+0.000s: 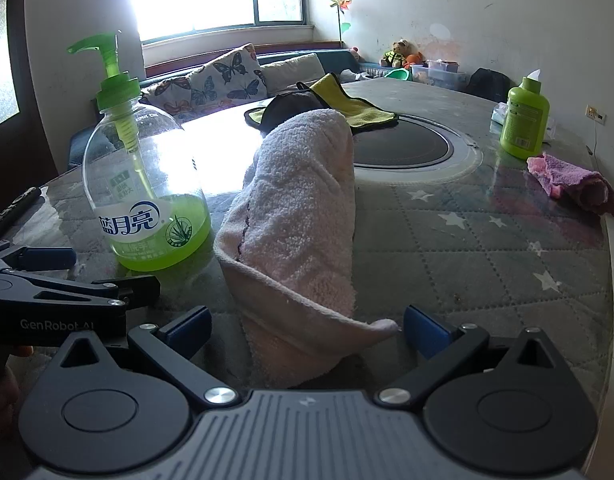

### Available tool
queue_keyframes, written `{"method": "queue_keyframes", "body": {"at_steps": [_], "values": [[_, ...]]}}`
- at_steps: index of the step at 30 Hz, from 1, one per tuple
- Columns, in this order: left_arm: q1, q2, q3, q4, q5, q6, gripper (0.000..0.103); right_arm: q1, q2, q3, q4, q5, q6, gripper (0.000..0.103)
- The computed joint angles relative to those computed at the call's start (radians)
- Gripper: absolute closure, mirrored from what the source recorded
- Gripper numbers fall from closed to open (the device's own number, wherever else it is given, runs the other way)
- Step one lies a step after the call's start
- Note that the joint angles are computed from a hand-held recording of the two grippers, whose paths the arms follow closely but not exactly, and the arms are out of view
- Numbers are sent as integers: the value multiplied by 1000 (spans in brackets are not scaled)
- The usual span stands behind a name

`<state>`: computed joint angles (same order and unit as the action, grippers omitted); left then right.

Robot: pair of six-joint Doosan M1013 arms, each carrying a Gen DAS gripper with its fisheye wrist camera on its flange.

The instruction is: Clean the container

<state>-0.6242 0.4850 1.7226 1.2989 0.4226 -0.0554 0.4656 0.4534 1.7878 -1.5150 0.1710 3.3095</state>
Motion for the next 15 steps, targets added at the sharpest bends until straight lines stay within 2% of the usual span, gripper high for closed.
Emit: {"method": "queue_keyframes", "body": {"at_steps": [9,15], "values": [[2,-2,3,7,-4,-10,0,3,3,-5,58,9,-74,0],[-2,-2,3,5,20,-25,0,5,4,-9,97,21,-121,0]]}}
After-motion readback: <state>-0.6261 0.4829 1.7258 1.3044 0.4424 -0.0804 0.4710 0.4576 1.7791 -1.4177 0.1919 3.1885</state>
